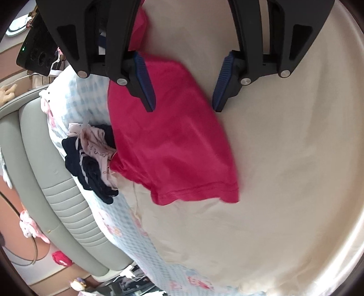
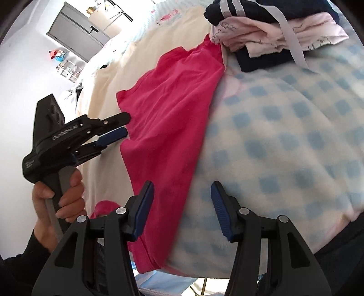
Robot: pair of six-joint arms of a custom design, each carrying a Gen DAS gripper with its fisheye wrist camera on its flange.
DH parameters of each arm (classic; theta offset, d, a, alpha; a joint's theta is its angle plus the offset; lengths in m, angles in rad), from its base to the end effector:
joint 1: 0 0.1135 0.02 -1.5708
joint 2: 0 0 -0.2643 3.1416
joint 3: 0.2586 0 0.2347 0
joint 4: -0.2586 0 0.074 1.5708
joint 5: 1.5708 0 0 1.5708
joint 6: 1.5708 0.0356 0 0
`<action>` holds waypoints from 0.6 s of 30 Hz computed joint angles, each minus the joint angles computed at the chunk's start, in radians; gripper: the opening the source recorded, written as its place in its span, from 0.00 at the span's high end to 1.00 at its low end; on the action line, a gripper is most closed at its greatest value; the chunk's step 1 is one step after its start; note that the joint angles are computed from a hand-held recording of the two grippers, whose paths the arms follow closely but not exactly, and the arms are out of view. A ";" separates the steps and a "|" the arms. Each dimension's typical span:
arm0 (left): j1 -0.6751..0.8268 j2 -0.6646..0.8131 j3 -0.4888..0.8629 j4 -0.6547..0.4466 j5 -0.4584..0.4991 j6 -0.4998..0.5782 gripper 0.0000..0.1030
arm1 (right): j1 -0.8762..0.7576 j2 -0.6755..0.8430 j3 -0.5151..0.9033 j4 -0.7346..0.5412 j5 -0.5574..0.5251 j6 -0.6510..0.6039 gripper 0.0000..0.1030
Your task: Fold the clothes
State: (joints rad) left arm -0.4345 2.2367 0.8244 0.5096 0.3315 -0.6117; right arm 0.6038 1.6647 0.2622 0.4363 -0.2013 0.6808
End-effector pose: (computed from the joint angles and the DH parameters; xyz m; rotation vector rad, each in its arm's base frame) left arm 0.3081 -0.1558 0.0222 -0.0797 2.6046 -0.8280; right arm 0.1638 0.1216 0.0734 0.0189 2.6857 0.7186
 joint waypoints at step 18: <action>-0.137 -0.133 -0.033 -0.109 -0.187 0.184 0.53 | 0.050 -0.101 0.061 -0.186 0.044 -0.042 0.43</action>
State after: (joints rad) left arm -0.5717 2.1036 0.7918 0.4007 0.1440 -0.4274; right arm 0.6534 1.5638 0.3235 0.2504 -0.1577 0.6387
